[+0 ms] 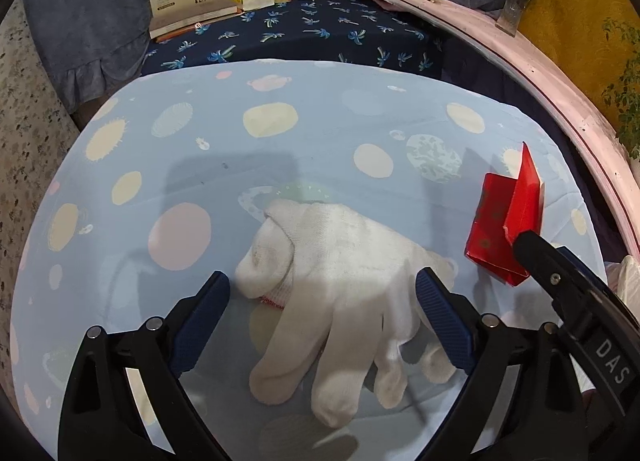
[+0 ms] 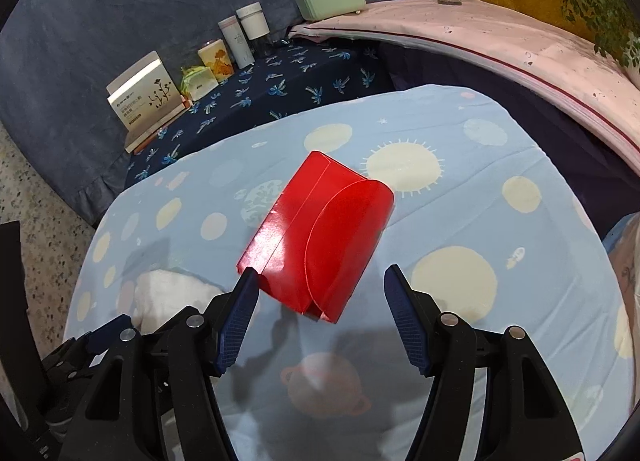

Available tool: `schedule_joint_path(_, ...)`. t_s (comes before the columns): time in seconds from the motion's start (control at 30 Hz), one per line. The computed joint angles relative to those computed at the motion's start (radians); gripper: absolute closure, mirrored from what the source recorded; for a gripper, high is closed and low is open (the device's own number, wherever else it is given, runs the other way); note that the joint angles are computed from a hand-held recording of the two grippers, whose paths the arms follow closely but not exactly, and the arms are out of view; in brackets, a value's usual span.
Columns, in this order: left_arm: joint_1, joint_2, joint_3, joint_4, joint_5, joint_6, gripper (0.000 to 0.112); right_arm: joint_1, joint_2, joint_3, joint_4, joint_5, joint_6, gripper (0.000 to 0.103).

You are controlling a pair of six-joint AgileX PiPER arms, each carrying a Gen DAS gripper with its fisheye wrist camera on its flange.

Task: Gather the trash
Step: 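Grasp the white glove with the left tool while the right tool grasps the red box, then lift the glove and red box toward the bin with both tools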

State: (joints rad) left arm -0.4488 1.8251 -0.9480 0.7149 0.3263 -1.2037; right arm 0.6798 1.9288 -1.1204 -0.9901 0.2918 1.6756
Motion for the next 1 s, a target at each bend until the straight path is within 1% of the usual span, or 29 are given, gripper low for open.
schedule_joint_path(0.03, 0.008, 0.008, -0.004, -0.018, -0.009, 0.021, 0.032, -0.006, 0.008, -0.003, 0.003, -0.008, -0.002, 0.040)
schedule_joint_path(0.07, 0.011, 0.013, -0.005, -0.023, -0.014, 0.024, 0.034, -0.011, 0.015, -0.004, -0.004, -0.015, 0.006, 0.041)
schedule_joint_path(0.1, 0.009, 0.012, 0.000, 0.012, -0.019, -0.012, 0.036, -0.015, 0.018, -0.004, -0.011, -0.019, 0.014, 0.045)
schedule_joint_path(0.13, 0.007, 0.008, 0.007, 0.037, -0.029, -0.036, 0.044, -0.020, 0.021, 0.000, -0.021, -0.028, 0.025, 0.047)
schedule_joint_path(0.17, 0.006, 0.007, 0.009, 0.038, -0.035, -0.033, 0.049, -0.026, 0.022, 0.004, -0.023, -0.039, 0.027, 0.056)
schedule_joint_path(0.2, 0.004, 0.004, 0.012, 0.038, -0.039, -0.030, 0.056, -0.031, 0.024, 0.006, -0.021, -0.047, 0.024, 0.064)
schedule_joint_path(0.23, 0.003, 0.004, 0.012, 0.039, -0.041, -0.031, 0.066, -0.036, 0.027, 0.007, -0.006, -0.054, 0.010, 0.067)
schedule_joint_path(0.27, 0.001, 0.001, 0.015, 0.037, -0.047, -0.030, 0.072, -0.041, 0.028, 0.010, 0.003, -0.064, 0.004, 0.077)
schedule_joint_path(0.3, 0.001, -0.002, 0.016, 0.028, -0.049, -0.021, 0.080, -0.043, 0.028, 0.013, 0.016, -0.069, -0.010, 0.088)
schedule_joint_path(0.33, 0.003, -0.008, 0.020, -0.004, -0.061, 0.012, 0.090, -0.042, 0.025, 0.018, 0.020, -0.069, -0.017, 0.092)
schedule_joint_path(0.37, 0.007, -0.011, 0.018, -0.075, -0.070, 0.081, 0.095, -0.039, 0.018, 0.026, 0.015, -0.067, -0.014, 0.099)
schedule_joint_path(0.4, 0.006, -0.015, 0.019, -0.110, -0.075, 0.111, 0.096, -0.035, 0.009, 0.037, -0.014, -0.064, 0.015, 0.099)
schedule_joint_path(0.43, 0.000, -0.020, 0.018, -0.105, -0.071, 0.102, 0.096, -0.030, 0.001, 0.047, -0.048, -0.057, 0.051, 0.099)
schedule_joint_path(0.5, -0.031, -0.032, 0.019, -0.029, -0.045, 0.024, 0.097, -0.023, -0.028, 0.074, -0.100, -0.044, 0.099, 0.101)
schedule_joint_path(0.7, -0.104, -0.084, 0.025, 0.005, 0.004, -0.038, 0.097, -0.005, -0.140, 0.159, -0.194, -0.002, 0.179, 0.102)
schedule_joint_path(0.8, -0.156, -0.114, 0.022, 0.017, 0.043, -0.068, 0.097, 0.007, -0.207, 0.208, -0.224, 0.032, 0.209, 0.102)
schedule_joint_path(1.0, -0.272, -0.156, -0.019, 0.024, 0.135, -0.102, 0.097, 0.013, -0.360, 0.316, -0.231, 0.082, 0.222, 0.102)
